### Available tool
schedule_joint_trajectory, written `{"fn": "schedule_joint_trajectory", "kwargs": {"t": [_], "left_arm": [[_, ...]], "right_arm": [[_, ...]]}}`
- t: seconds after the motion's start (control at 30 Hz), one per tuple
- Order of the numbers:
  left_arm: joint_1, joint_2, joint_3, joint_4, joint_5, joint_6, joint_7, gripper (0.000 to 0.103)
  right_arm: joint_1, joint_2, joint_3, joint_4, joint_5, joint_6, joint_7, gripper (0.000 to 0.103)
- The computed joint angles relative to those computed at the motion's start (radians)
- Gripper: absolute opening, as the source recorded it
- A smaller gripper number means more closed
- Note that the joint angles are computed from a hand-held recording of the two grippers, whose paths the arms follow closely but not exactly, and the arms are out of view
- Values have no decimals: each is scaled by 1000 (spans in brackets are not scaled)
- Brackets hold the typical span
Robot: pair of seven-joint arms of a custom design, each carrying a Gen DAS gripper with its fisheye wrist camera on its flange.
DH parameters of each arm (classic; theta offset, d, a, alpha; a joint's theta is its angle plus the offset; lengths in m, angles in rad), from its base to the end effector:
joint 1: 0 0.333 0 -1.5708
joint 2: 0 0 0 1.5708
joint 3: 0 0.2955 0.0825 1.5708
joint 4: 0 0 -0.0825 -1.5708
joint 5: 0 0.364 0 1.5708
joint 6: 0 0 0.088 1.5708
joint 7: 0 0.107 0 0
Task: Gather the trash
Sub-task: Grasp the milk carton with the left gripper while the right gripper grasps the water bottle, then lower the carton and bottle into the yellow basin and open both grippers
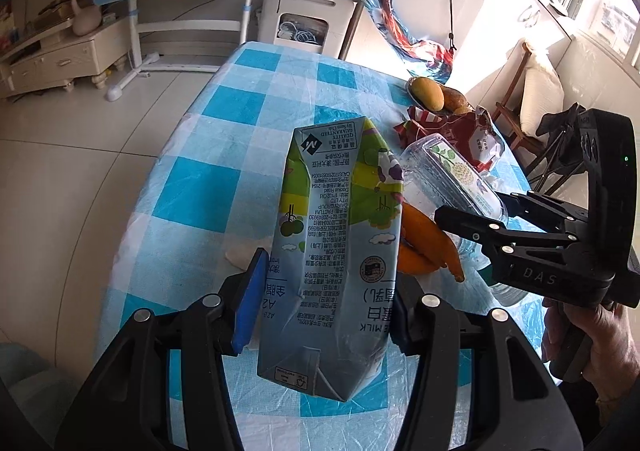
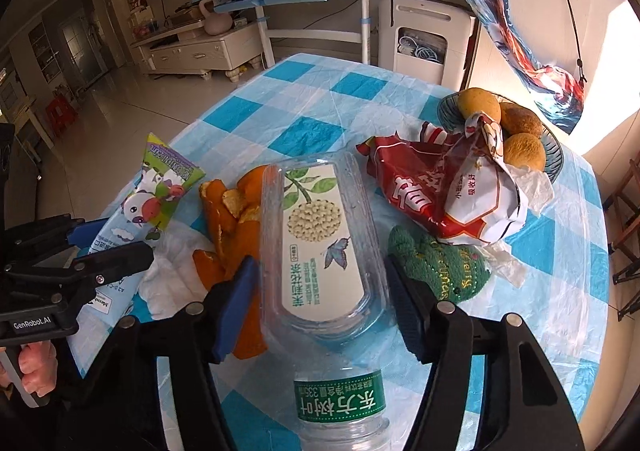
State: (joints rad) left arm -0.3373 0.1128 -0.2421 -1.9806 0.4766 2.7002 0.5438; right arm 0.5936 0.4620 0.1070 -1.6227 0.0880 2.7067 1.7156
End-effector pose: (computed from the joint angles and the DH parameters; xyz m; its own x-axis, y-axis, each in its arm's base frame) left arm 0.4984 -0.3393 0.4685 0.0112 -0.9728 0.2313 -0.8035 -0.1464 -0.5770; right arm 0.5421 0.4377 0.4192 0.4912 -0.8464 -0.2059 -0.7719 -0.3134 -0.5531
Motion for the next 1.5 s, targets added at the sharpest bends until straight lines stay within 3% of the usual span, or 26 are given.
{"fn": "schedule_joint_trajectory", "kwargs": {"t": [0.27,0.57,0.77,0.93,1.17,1.3,1.33,1.43,1.5], "left_arm": [[16,-66,8,-73,47,79,-90,50],[43,-169,-16,-178,104,136,-192,50],[59,-263,-50,-267,130,131,-254,50],[69,-359,-82,-352,127,115,-300,50],[49,-509,-121,-478,89,67,-325,50],[7,-582,-133,-541,37,27,-310,50],[-4,-597,-137,-553,24,16,-307,51],[-42,-625,-146,-575,-20,-18,-300,50],[-75,-625,-146,-581,-59,-42,-289,51]], "right_arm": [[-31,-133,30,-181,86,169,4,56],[-66,-291,106,-366,236,271,-91,55],[-77,-380,197,-453,536,316,-300,55],[20,-452,222,-537,770,360,-459,55],[136,-437,220,-599,695,336,-343,56],[149,-428,205,-603,552,222,-204,57],[149,-435,202,-613,525,218,-172,61],[150,-482,198,-670,471,273,-93,69],[143,-530,203,-734,418,357,-4,73]]}}
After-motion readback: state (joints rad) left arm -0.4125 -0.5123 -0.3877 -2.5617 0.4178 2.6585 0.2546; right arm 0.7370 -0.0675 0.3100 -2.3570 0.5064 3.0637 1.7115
